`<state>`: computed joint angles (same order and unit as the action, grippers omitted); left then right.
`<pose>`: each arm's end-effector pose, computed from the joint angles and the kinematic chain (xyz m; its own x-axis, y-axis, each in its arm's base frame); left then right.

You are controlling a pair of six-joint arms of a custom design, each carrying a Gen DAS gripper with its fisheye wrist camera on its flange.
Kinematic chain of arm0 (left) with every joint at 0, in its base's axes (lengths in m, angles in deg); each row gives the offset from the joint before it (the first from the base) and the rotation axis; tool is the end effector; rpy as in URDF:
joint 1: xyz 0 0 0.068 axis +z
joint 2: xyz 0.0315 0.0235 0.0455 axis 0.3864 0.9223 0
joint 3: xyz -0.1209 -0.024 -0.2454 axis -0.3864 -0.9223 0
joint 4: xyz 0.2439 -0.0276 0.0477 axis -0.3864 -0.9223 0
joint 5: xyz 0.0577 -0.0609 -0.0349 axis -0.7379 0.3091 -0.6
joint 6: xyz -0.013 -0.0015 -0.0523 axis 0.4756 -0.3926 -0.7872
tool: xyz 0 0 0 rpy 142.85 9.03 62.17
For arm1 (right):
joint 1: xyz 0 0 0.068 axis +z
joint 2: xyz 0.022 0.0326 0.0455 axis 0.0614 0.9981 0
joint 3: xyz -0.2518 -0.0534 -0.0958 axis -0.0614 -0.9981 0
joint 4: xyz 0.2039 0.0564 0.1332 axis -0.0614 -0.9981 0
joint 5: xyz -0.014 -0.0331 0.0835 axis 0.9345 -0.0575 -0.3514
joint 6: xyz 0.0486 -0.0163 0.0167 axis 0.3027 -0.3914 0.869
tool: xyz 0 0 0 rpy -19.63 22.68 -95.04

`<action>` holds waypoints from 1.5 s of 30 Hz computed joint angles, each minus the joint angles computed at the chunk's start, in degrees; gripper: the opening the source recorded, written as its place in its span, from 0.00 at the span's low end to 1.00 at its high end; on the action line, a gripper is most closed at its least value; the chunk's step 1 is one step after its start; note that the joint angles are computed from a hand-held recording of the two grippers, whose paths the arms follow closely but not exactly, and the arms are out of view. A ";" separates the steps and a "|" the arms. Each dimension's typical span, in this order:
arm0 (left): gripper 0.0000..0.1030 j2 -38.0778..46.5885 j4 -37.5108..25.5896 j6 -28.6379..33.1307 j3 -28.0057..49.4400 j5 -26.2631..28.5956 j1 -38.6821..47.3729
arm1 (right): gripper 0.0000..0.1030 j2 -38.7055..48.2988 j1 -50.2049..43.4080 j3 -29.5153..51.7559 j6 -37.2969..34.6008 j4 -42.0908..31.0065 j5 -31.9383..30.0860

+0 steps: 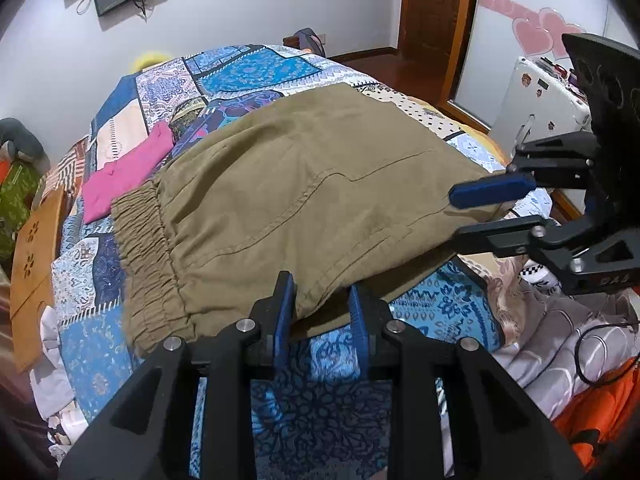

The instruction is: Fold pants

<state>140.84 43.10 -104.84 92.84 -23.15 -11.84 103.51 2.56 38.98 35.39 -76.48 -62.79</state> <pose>0.1649 -0.1042 0.1329 -0.7981 0.2194 -0.5611 0.2428 0.9695 0.0338 0.2233 0.0196 0.1580 -0.4882 -0.5544 -0.6740 -0.8363 0.5180 0.1796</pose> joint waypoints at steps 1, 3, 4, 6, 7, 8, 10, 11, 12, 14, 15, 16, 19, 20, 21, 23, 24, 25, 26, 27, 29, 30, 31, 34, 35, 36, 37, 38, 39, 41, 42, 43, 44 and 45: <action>0.29 -0.80 -0.54 -0.15 -0.06 0.17 -0.03 | 0.29 -0.35 -0.65 0.22 -0.86 -1.17 -0.70; 0.31 -3.40 -1.96 -0.33 -0.19 1.13 0.47 | 0.31 -1.04 -2.02 0.95 -2.17 -3.30 -2.01; 0.35 -5.14 -2.47 -0.36 -0.26 2.12 1.32 | 0.31 -1.42 -2.40 0.90 -2.01 -3.32 -2.45; 0.40 -6.78 -2.36 -0.98 -0.21 3.11 2.62 | 0.32 -1.12 -3.38 1.21 -1.21 -2.97 -3.71; 0.41 -7.00 -1.90 -1.52 0.05 3.77 3.95 | 0.32 -0.28 -3.76 1.63 -0.15 -2.61 -4.36; 0.42 -6.52 -1.43 -1.98 0.40 4.20 4.87 | 0.32 0.35 -3.76 1.87 1.10 -2.05 -4.44; 0.42 -4.46 0.68 -2.98 0.80 6.10 7.37 | 0.32 2.17 -3.12 1.69 5.38 1.44 -3.57; 0.42 -1.91 2.45 -3.73 1.15 7.03 9.00 | 0.32 3.55 -2.68 1.55 7.75 3.57 -3.01; 0.42 0.54 3.52 -4.19 1.55 6.42 9.48 | 0.32 4.70 -2.36 1.49 9.40 4.89 -2.23; 0.42 5.27 5.54 -4.67 1.75 4.34 9.53 | 0.32 6.62 -1.52 1.27 11.29 6.90 -0.19; 0.42 6.95 6.42 -4.65 1.56 3.89 9.72 | 0.32 8.67 -0.73 1.25 12.00 8.34 1.81; 0.42 8.79 8.13 -4.39 0.71 3.73 9.98 | 0.32 9.50 -0.77 1.25 11.85 8.19 2.63; 0.42 7.48 11.46 -2.89 -3.09 3.36 9.71 | 0.32 10.28 -3.68 0.94 8.51 7.38 1.67; 0.42 6.04 10.83 -2.42 -3.75 3.07 9.34 | 0.32 9.80 -4.32 0.73 7.58 7.10 2.14; 0.42 4.80 10.23 -2.10 -4.24 2.79 9.12 | 0.32 9.27 -5.32 0.44 6.44 7.22 3.00; 0.42 2.42 8.76 -1.52 -5.16 2.13 9.46 | 0.32 9.79 -7.09 0.89 4.91 6.49 3.35; 0.41 1.72 8.54 -1.17 -5.52 2.71 10.26 | 0.32 10.40 -8.22 1.40 4.31 5.85 3.43; 0.41 0.93 8.83 -0.77 -6.25 4.30 11.56 | 0.32 11.66 -9.66 2.33 3.34 5.10 3.28; 0.40 0.35 9.32 -0.72 -6.97 5.39 12.51 | 0.31 12.47 -10.90 3.02 1.63 3.56 2.51; 0.39 0.08 9.37 -0.82 -7.30 5.70 12.87 | 0.30 12.94 -11.74 3.24 0.30 2.92 2.29; 0.39 0.17 9.11 -1.04 -7.28 5.09 12.37 | 0.38 10.30 -11.83 0.30 1.50 7.70 6.49; 0.39 0.38 8.97 -1.19 -7.09 4.54 11.89 | 0.46 9.86 -12.41 -0.76 1.34 9.72 8.00; 0.39 0.68 8.95 -1.38 -6.93 3.96 11.39 | 0.46 11.37 -14.21 0.16 -0.05 8.78 7.36; 0.39 1.37 10.09 -2.37 -7.31 3.45 10.84 | 0.52 18.03 -18.89 5.56 -1.25 3.39 4.93; 0.39 1.27 10.65 -2.85 -7.71 3.71 10.99 | 0.54 19.55 -19.90 6.76 -1.43 1.93 3.97; 0.39 1.24 11.08 -3.11 -7.96 4.06 11.26 | 0.54 20.12 -20.48 6.99 -1.48 1.53 3.40; 0.39 1.08 11.38 -3.39 -8.21 4.51 11.56 | 0.55 19.62 -20.45 6.09 -1.32 2.60 3.40; 0.39 1.01 11.67 -3.42 -8.41 5.07 12.00 | 0.55 18.88 -20.14 5.09 -1.00 3.72 3.68; 0.39 0.96 11.46 -3.27 -8.28 5.51 12.37 | 0.55 18.37 -19.78 4.61 -0.57 4.23 4.02; 0.39 0.23 9.16 -2.82 -7.13 6.30 13.04 | 0.55 17.99 -19.11 5.08 0.08 3.41 4.69; 0.39 -0.02 8.16 -2.77 -6.60 6.76 13.38 | 0.55 17.48 -18.77 5.74 0.34 2.23 5.19; 0.39 -0.78 6.20 -2.62 -5.61 7.63 14.15 | 0.55 16.64 -18.39 5.73 0.62 1.87 5.64; 0.39 -2.14 4.16 -2.40 -4.66 8.86 15.34 | 0.55 16.07 -18.41 5.93 0.40 1.63 6.00; 0.39 -3.39 2.86 -2.33 -4.06 9.57 16.24 | 0.55 14.59 -18.20 5.96 0.27 1.30 6.32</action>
<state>137.44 45.96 -107.17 88.78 -13.58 4.40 118.10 -15.63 44.94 35.66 -75.18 -56.47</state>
